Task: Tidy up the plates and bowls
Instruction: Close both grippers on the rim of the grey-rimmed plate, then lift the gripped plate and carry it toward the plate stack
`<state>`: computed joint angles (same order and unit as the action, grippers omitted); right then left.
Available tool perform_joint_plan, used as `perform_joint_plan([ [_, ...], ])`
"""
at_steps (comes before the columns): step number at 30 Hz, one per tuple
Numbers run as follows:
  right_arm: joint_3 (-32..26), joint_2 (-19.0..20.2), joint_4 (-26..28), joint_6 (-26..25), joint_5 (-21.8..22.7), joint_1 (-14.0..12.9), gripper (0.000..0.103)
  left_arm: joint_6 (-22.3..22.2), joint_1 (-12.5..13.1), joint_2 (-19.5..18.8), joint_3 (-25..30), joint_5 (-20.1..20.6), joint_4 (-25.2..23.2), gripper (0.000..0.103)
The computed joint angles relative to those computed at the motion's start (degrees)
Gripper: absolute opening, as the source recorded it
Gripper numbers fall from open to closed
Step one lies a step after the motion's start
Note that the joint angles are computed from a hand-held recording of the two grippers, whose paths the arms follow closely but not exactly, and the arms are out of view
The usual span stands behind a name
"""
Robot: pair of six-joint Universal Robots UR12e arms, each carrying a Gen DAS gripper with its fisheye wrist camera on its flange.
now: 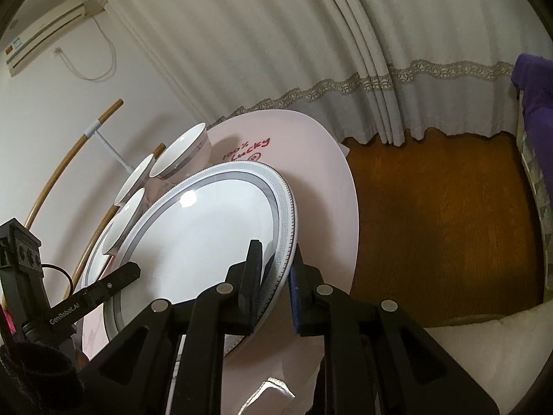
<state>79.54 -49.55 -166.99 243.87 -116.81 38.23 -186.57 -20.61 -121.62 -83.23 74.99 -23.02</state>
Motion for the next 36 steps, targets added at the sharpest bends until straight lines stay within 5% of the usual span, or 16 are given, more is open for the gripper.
perform_joint_plan([
  [17, -4.4, 0.3, 2.6, -1.2, -4.7, 3.0, 0.015, 1.5, 3.0, 8.3, -8.7, -2.9, 5.7, 0.015],
  [36, -22.8, 9.1, 9.0, -9.4, -3.0, 4.5, 0.015, -1.1, 11.4, 15.5, -16.6, -5.0, 9.7, 0.015],
])
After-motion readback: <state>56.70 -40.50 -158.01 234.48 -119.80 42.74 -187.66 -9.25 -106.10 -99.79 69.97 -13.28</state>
